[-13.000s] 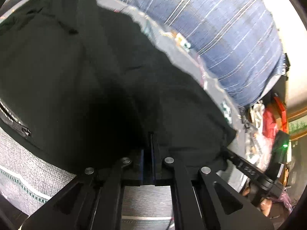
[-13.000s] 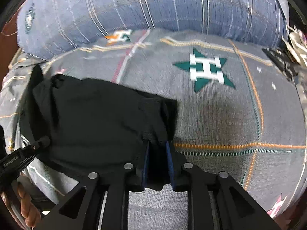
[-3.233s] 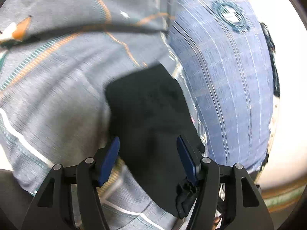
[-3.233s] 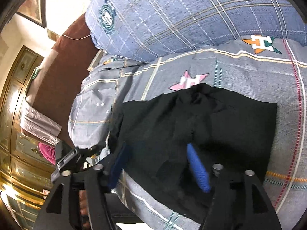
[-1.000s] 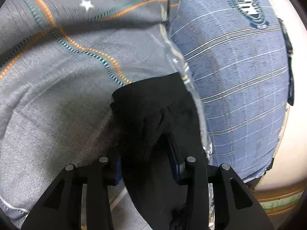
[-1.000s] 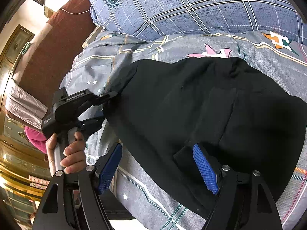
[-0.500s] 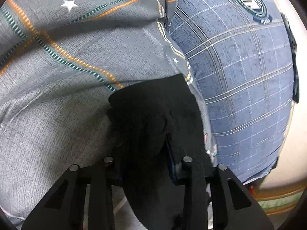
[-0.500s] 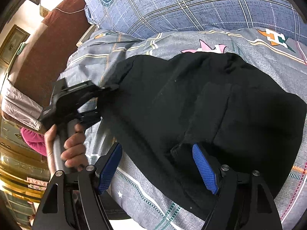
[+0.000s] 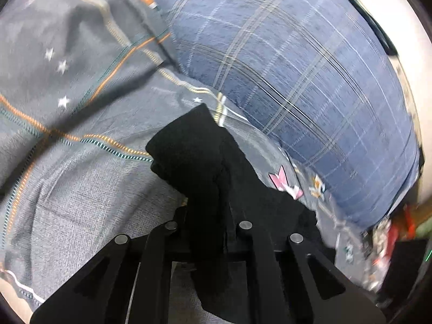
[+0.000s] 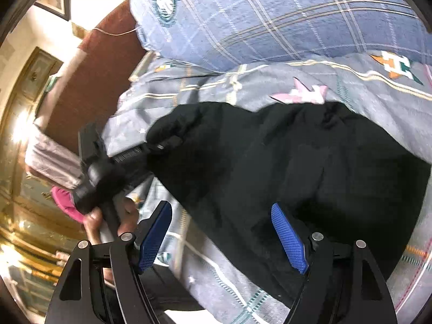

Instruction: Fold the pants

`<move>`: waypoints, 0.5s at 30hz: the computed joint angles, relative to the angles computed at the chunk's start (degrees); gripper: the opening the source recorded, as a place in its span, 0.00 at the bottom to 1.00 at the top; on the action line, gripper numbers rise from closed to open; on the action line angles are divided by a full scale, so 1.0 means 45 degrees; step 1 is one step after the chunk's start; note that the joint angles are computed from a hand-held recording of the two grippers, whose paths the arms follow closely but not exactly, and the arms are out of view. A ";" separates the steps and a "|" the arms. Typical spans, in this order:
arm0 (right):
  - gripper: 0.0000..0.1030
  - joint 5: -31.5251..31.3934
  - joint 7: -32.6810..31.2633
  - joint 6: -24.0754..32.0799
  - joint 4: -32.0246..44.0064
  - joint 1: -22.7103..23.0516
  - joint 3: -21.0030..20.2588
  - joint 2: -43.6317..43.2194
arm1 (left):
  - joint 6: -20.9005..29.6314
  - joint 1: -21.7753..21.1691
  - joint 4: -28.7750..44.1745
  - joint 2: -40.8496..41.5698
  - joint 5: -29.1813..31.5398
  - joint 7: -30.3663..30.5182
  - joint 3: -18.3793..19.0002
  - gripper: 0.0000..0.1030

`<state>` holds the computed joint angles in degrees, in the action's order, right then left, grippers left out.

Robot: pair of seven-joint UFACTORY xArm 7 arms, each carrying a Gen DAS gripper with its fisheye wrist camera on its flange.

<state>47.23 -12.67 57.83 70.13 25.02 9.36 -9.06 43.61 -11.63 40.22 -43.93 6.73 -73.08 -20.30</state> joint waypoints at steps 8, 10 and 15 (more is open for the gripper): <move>0.81 0.0602 0.0067 0.0927 0.1485 -0.0525 -0.0162 0.1149 | 0.1604 -0.0209 0.2622 0.1852 0.2396 0.1261 -0.2162 0.09; 0.81 0.1125 -0.0199 0.0983 0.1300 -0.0731 -0.0273 0.1041 | 0.1715 -0.0422 0.3234 0.2517 0.2963 0.1605 -0.2562 0.09; 0.81 0.2003 -0.0643 0.1255 0.1366 -0.1150 -0.0483 0.0971 | 0.2261 -0.0973 0.4621 0.4284 0.4369 0.1925 -0.3258 0.09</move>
<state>56.25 -15.56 63.47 76.27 19.85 7.19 -4.70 53.79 -16.01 61.01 -24.65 26.39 -64.42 -34.96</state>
